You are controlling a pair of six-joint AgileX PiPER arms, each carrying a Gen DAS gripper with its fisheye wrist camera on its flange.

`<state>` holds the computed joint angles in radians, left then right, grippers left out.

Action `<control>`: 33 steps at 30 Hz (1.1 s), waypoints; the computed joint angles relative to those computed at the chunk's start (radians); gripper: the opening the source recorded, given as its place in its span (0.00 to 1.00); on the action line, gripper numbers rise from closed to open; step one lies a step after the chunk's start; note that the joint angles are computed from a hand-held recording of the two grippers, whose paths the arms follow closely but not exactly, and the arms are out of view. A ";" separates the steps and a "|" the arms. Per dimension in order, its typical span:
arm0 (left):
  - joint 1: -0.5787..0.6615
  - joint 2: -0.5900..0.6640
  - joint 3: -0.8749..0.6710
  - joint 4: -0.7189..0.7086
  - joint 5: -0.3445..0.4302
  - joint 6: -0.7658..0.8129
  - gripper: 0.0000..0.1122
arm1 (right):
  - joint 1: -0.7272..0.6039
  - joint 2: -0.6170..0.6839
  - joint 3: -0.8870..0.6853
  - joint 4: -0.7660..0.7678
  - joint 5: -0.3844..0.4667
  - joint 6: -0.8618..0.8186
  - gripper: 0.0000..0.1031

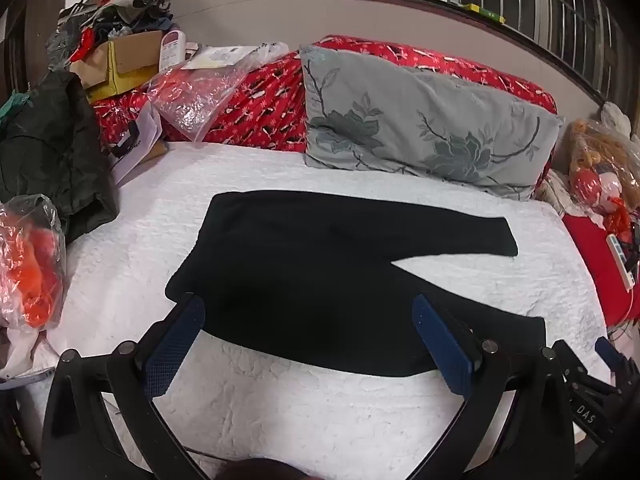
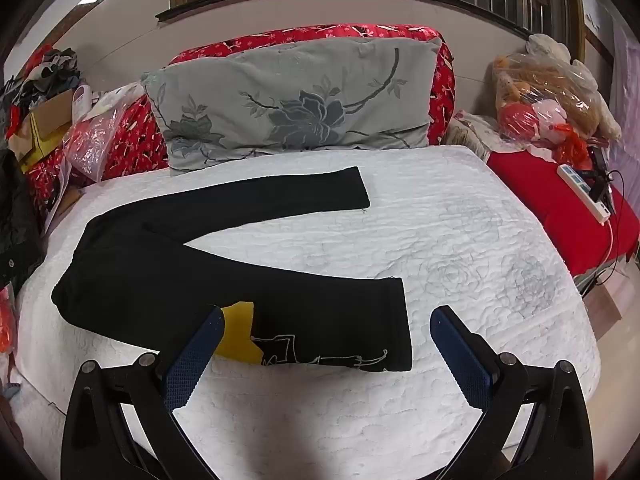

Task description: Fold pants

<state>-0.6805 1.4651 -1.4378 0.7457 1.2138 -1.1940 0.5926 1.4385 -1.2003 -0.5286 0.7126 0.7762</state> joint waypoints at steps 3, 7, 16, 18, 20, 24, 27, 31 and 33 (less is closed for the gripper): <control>0.012 -0.003 0.002 -0.032 -0.014 0.049 0.92 | -0.001 0.004 -0.004 0.007 0.005 -0.007 1.00; 0.024 0.021 0.009 -0.041 -0.031 0.096 0.92 | -0.019 -0.013 0.028 0.001 -0.020 0.004 1.00; 0.027 0.030 0.036 -0.045 -0.062 0.159 0.92 | -0.018 -0.044 0.057 -0.052 -0.013 0.103 1.00; 0.041 0.022 0.046 -0.056 -0.077 0.174 0.92 | -0.017 -0.047 0.062 -0.056 -0.010 0.111 1.00; 0.052 -0.005 0.087 -0.063 -0.103 0.174 0.92 | -0.015 -0.046 0.062 -0.054 -0.007 0.113 1.00; 0.058 -0.015 0.101 -0.070 -0.114 0.189 0.92 | 0.005 -0.038 0.053 -0.061 0.006 0.117 1.00; 0.064 -0.022 0.108 -0.081 -0.124 0.206 0.92 | 0.021 -0.033 0.050 -0.076 0.012 0.123 1.00; 0.072 -0.027 0.114 -0.094 -0.134 0.221 0.92 | 0.033 -0.028 0.044 -0.083 0.021 0.125 1.00; 0.071 -0.028 0.115 -0.093 -0.134 0.223 0.92 | 0.035 -0.027 0.040 -0.083 0.025 0.124 1.00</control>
